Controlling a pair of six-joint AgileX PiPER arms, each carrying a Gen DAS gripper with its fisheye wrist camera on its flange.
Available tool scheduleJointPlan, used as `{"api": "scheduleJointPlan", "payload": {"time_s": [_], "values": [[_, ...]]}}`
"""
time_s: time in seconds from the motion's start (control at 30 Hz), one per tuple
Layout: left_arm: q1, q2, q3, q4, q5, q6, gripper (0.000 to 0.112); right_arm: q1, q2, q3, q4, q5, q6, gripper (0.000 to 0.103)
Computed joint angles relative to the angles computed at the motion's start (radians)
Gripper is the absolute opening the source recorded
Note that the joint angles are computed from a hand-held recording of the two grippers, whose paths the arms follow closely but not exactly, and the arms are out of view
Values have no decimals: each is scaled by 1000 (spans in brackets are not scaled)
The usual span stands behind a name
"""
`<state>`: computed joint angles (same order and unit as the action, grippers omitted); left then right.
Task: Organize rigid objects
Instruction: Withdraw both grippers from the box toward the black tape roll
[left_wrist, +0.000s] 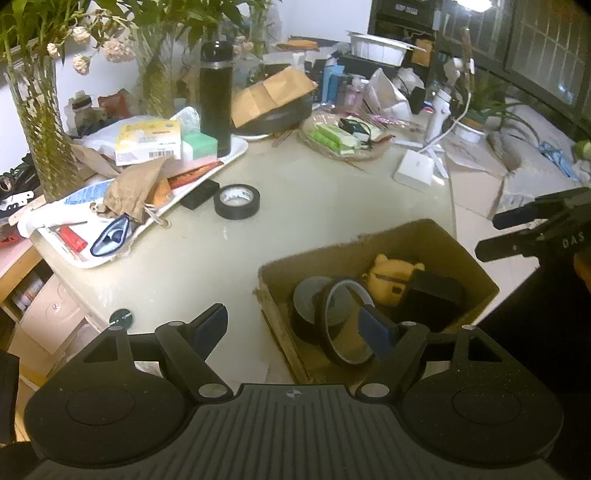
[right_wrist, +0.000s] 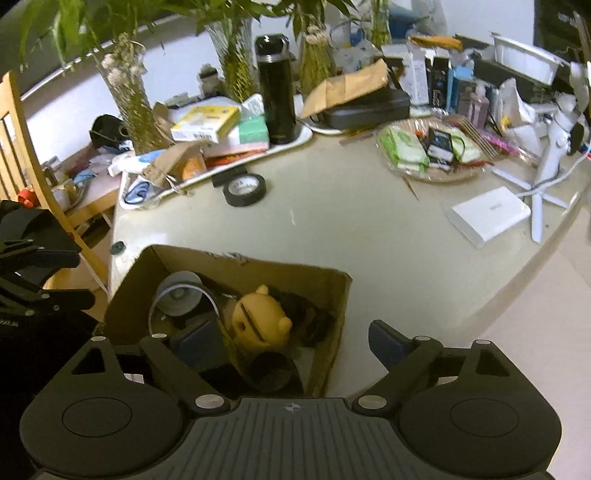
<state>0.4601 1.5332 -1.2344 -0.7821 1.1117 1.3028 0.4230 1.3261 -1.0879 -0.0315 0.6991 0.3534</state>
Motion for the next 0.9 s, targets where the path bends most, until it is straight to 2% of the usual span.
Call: {"api": "scheduleJointPlan", "payload": {"time_s": [0.1, 0.33, 0.73, 0.9], "values": [[-16, 6, -7, 5, -29, -19, 78, 19, 11, -14, -46, 3, 34, 93], [-48, 23, -35, 9, -67, -34, 78, 36, 57, -70, -48, 6, 12, 94], [-55, 81, -109, -10, -55, -53, 78, 20, 137, -172, -37, 16, -11, 103], [-66, 91, -123, -10, -55, -55, 78, 19, 175, -234, -43, 29, -29, 103]]}}
